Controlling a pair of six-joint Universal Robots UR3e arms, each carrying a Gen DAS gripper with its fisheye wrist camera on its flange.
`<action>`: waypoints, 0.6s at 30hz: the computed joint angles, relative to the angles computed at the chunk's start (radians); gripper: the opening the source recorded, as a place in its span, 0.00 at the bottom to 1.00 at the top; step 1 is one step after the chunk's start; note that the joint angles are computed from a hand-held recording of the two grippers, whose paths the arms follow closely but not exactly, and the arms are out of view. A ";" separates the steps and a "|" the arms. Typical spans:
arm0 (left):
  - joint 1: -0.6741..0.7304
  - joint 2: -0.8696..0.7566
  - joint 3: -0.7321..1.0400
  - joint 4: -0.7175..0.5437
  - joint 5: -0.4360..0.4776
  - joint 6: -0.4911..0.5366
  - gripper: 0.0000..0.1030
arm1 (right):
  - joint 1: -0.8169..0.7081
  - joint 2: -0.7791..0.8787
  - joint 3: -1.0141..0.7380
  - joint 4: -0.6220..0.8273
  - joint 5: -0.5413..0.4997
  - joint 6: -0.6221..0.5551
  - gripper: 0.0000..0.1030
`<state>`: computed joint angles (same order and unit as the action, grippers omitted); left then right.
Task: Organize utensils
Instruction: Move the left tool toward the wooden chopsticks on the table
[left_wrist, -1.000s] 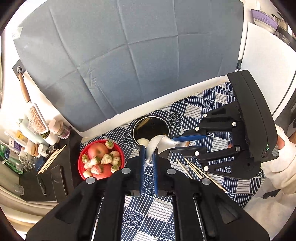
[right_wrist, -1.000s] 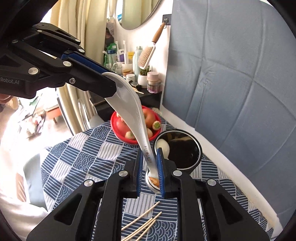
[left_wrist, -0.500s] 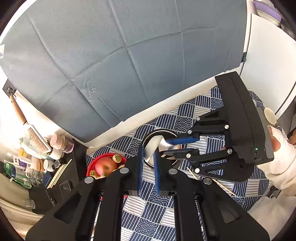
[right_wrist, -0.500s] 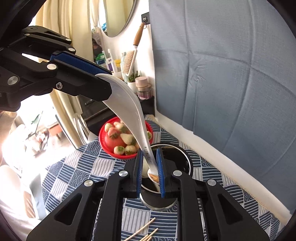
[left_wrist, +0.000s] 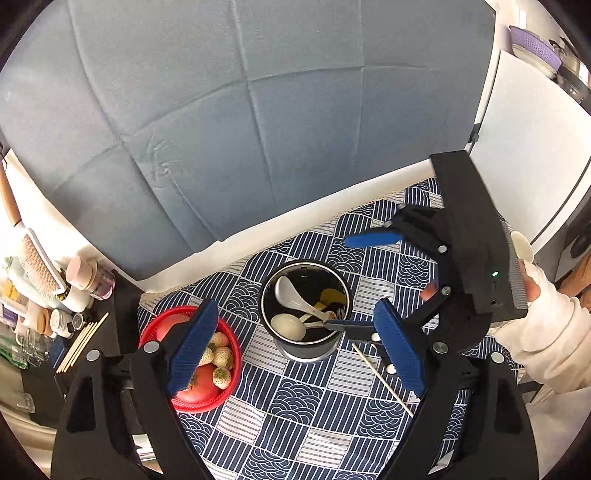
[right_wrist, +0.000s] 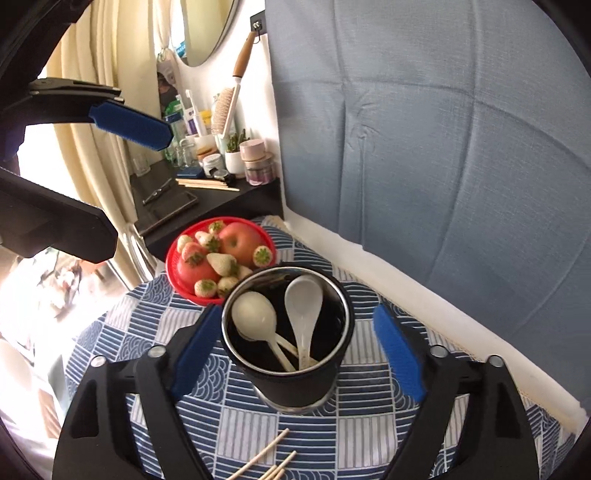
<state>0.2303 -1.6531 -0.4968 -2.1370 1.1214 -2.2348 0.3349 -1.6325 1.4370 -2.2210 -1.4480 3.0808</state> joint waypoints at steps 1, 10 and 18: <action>0.013 0.032 -0.065 0.037 -0.001 -0.003 0.89 | 0.002 -0.012 0.011 -0.004 -0.021 0.004 0.84; 0.131 0.161 -0.264 0.055 -0.067 0.026 0.94 | -0.014 -0.117 0.096 0.071 -0.105 0.014 0.85; 0.180 0.283 -0.491 0.046 -0.110 0.117 0.94 | 0.024 -0.203 0.204 0.127 -0.168 0.062 0.85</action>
